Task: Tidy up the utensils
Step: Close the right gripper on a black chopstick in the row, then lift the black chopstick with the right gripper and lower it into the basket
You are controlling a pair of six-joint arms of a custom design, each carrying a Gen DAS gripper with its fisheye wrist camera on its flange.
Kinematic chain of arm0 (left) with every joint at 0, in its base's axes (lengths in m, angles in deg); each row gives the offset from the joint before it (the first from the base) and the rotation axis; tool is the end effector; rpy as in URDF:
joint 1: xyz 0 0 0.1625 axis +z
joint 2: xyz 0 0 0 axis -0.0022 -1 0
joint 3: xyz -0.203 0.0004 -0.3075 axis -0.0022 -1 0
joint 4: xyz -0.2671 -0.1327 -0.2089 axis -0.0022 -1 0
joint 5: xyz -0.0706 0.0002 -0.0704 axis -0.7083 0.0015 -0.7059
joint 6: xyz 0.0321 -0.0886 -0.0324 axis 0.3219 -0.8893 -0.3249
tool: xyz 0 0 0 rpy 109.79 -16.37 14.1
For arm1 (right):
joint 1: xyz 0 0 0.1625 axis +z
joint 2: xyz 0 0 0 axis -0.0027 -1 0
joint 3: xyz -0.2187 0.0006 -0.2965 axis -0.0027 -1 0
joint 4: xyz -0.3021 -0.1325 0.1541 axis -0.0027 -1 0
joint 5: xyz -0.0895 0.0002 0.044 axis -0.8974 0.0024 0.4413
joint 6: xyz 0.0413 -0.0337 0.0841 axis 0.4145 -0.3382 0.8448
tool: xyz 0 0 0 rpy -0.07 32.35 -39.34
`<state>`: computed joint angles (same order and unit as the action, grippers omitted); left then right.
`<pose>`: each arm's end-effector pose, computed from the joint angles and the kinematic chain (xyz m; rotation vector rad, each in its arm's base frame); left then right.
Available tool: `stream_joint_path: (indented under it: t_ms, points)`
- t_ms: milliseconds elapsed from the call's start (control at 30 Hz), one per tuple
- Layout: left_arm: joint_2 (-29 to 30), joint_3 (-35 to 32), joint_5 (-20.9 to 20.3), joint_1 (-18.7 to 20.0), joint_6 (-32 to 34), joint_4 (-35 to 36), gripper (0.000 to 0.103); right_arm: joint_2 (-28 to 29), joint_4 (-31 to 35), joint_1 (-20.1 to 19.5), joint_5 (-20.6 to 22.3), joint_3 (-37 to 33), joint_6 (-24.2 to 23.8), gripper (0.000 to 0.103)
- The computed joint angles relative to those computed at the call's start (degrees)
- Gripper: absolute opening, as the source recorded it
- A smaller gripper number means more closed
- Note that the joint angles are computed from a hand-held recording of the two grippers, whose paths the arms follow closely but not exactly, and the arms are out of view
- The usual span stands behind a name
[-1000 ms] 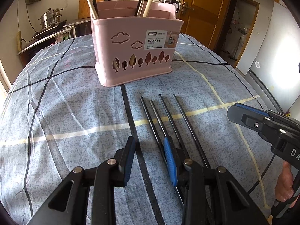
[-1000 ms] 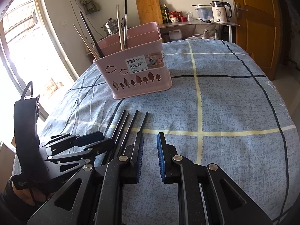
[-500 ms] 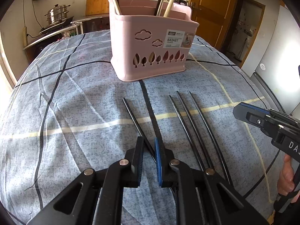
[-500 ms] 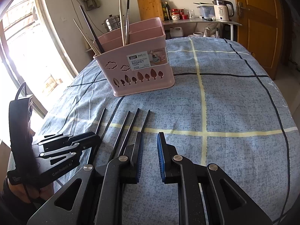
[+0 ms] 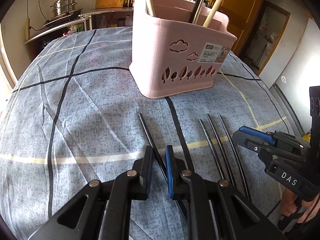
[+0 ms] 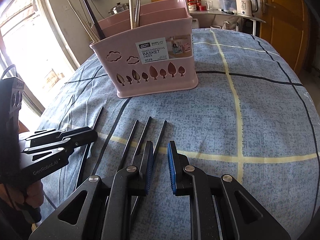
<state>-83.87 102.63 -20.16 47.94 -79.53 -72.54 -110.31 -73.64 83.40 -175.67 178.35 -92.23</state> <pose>-0.2695 -0.5961 -0.0093 0.3970 2.4714 -0.6721 0.0364 -0.6017 0.2192 0.5848 -2.5722 0.5652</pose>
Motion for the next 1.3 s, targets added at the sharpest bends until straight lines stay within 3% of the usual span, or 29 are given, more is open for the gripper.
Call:
stream_joint_path:
  t_ms: [233, 333, 367, 500, 533, 633, 933, 1300]
  points:
    - [1.56, -2.2, -0.11, 1.26, 0.91, -2.52, 0.015, 2.11, -0.77, 0.77, -2.21, -1.12, -1.21, 0.015]
    - [2.31, -2.36, 1.49, 0.82, 1.95, -3.14, 0.015, 2.58, -2.41, 1.23, -3.57, -0.87, -2.0, 0.013]
    - [2.63, -2.62, 2.17, 0.61, 2.29, -2.89, 0.015, 2.95, -3.55, 1.52, -4.57, -0.76, -2.59, 0.008]
    - [3.89, -3.7, 4.27, -0.28, 3.15, -1.8, 0.014, 3.29, -3.92, 1.74, -5.03, -0.97, -3.21, 0.008]
    - [4.08, -3.83, 4.5, -0.47, 3.34, -1.52, 0.01, 3.15, -3.59, 1.66, -4.82, -0.98, -3.0, 0.007]
    - [3.49, -3.14, 3.24, -0.68, 2.89, -1.2, 0.009, 2.13, -1.51, 1.21, -3.21, -0.93, -1.92, 0.007]
    - [-0.01, 1.37, 0.82, -2.57, 3.96, -5.86, 0.007, -2.34, -3.34, 1.68, 1.71, 1.88, -2.78, 0.006]
    - [-4.14, 2.6, 2.0, -6.57, 12.89, -15.53, 0.005, -6.46, -6.85, 4.2, 6.6, 2.38, -3.75, 0.005]
